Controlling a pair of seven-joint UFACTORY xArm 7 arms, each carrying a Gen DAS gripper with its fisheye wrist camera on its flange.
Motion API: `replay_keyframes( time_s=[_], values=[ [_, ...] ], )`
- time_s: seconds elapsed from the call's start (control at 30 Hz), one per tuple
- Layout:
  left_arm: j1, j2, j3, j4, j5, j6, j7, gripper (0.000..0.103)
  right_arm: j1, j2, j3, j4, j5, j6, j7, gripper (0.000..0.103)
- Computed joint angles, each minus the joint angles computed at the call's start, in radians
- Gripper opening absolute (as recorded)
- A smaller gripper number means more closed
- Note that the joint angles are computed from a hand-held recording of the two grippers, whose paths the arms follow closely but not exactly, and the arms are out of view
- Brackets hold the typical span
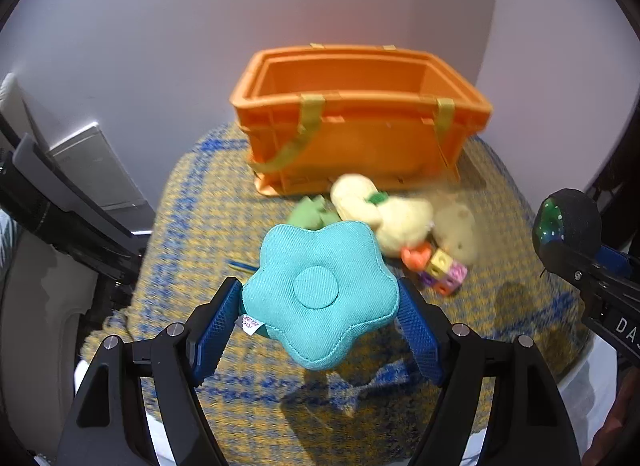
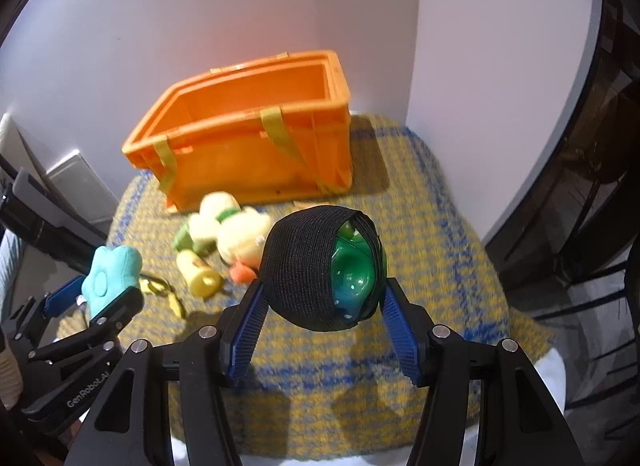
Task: Organize objects
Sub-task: 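Carry the star cushion and ball into the orange crate and release both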
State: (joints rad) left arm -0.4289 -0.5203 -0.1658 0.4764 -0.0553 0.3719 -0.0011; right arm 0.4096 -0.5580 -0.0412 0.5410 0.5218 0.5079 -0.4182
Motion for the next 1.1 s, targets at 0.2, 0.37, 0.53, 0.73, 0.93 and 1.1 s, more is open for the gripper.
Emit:
replay_keyframes(
  time_s=[0.2, 0.37, 0.53, 0.73, 0.93, 1.1],
  values=[
    [0.041, -0.024, -0.011, 0.044, 0.024, 0.028, -0.032, 0.076, 0.013, -0.009, -0.005, 0.049, 0.01, 0.007, -0.002, 0.058],
    [0.062, -0.02, -0.018, 0.09, 0.04, 0.039, -0.054, 0.076, 0.017, 0.009, -0.005, 0.1, 0.02, 0.002, -0.001, 0.058],
    [0.077, 0.017, -0.027, 0.15, 0.056, 0.047, -0.076, 0.076, 0.021, 0.045, -0.004, 0.156, 0.037, 0.004, 0.001, 0.058],
    [0.092, 0.071, -0.032, 0.223, 0.075, 0.051, -0.093, 0.076, 0.02, 0.095, 0.007, 0.222, 0.054, 0.004, -0.004, 0.058],
    [0.111, 0.128, -0.045, 0.291, 0.105, 0.042, -0.115, 0.076, 0.008, 0.145, 0.019, 0.286, 0.073, 0.002, -0.015, 0.058],
    [0.12, 0.178, -0.049, 0.34, 0.13, 0.033, -0.131, 0.076, -0.004, 0.183, 0.03, 0.328, 0.083, 0.001, -0.026, 0.058]
  ],
)
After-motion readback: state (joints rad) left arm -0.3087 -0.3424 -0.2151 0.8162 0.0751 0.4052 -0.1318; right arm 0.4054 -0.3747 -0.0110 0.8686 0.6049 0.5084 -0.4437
